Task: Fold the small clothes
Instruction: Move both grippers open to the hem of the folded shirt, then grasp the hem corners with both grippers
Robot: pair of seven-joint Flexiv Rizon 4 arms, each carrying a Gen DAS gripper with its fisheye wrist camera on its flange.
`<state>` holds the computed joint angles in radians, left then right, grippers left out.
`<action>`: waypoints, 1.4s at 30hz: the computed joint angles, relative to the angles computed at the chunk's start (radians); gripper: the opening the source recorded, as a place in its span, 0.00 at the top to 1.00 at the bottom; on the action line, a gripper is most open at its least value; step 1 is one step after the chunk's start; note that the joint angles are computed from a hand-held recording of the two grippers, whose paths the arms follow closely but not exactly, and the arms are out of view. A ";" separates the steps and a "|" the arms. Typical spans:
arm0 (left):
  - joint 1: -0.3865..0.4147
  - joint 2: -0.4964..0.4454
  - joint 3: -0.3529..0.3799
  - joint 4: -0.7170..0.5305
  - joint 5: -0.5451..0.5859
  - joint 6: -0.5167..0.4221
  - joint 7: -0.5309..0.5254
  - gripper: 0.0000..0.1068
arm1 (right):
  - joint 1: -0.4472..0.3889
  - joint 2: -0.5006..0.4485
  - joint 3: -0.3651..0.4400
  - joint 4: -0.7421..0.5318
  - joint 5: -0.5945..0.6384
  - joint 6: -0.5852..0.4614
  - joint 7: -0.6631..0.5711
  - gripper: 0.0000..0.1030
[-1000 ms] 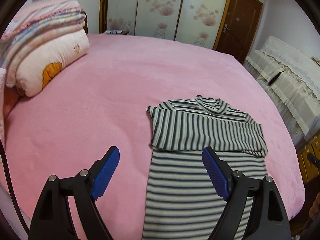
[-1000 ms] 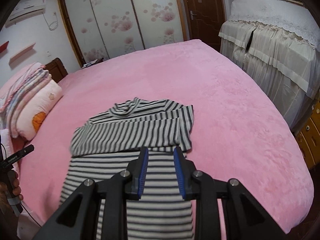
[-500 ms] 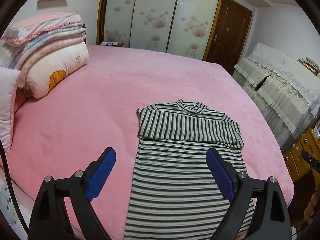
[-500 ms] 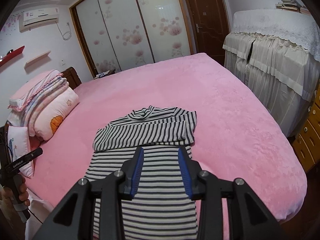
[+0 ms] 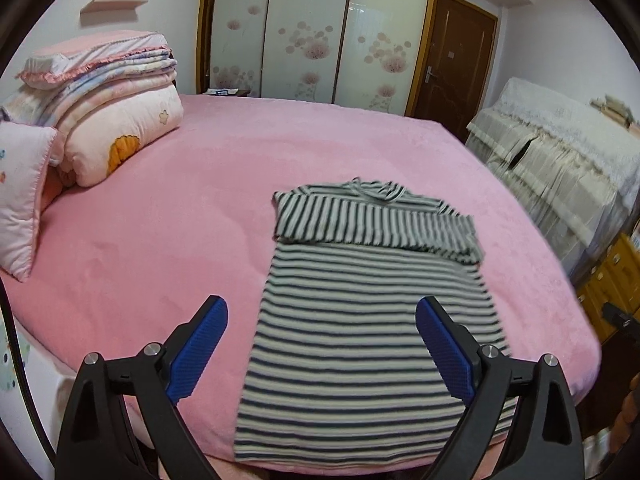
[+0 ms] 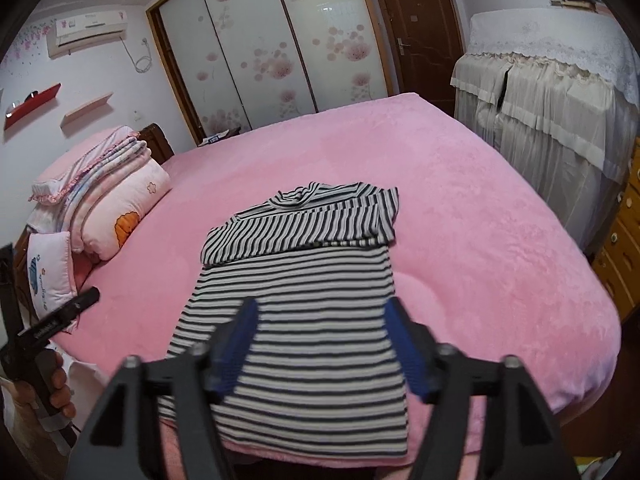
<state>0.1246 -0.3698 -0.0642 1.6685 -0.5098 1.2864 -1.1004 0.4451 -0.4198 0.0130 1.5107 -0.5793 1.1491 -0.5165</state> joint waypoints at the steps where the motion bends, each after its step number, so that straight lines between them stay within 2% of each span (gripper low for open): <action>1: -0.008 -0.001 0.011 0.020 0.019 0.022 0.002 0.11 | 0.003 0.005 -0.003 0.016 -0.004 0.001 0.011 0.30; 3: -0.014 -0.002 0.022 0.043 0.045 0.036 -0.001 0.11 | 0.011 0.009 -0.008 0.043 -0.017 -0.010 0.033 0.30; 6: 0.018 0.001 -0.012 0.094 0.008 0.047 0.044 0.11 | 0.025 0.018 -0.026 0.091 -0.065 0.001 0.084 0.30; 14: 0.040 -0.024 -0.003 0.135 -0.029 0.014 0.035 0.12 | 0.032 0.029 -0.038 0.176 -0.206 0.003 0.169 0.30; 18: 0.035 -0.047 0.026 0.123 0.010 -0.036 0.007 0.12 | 0.029 0.020 -0.027 0.193 -0.226 -0.004 0.172 0.30; 24: 0.052 -0.078 0.018 0.119 0.025 -0.087 0.040 0.12 | 0.020 -0.012 0.003 0.193 -0.178 -0.015 0.105 0.31; 28: 0.112 -0.101 -0.057 0.140 -0.070 -0.081 0.154 0.12 | 0.022 -0.029 0.000 0.207 -0.170 0.002 0.054 0.32; 32: 0.143 -0.134 -0.075 0.134 -0.128 -0.120 0.254 0.12 | -0.010 -0.046 0.031 0.215 -0.087 0.042 -0.036 0.44; 37: 0.201 -0.167 -0.100 0.127 -0.259 -0.228 0.335 0.17 | -0.056 -0.056 0.074 0.236 0.054 0.100 -0.173 0.49; 42: 0.219 -0.187 -0.095 0.111 -0.359 -0.319 0.419 0.20 | -0.129 -0.064 0.148 0.249 0.237 0.131 -0.321 0.54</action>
<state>0.3431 -0.5569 -0.1591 1.7793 -0.8692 0.9677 -0.6812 0.3157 -0.4839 0.1612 1.7597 -0.3427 1.2798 -0.8371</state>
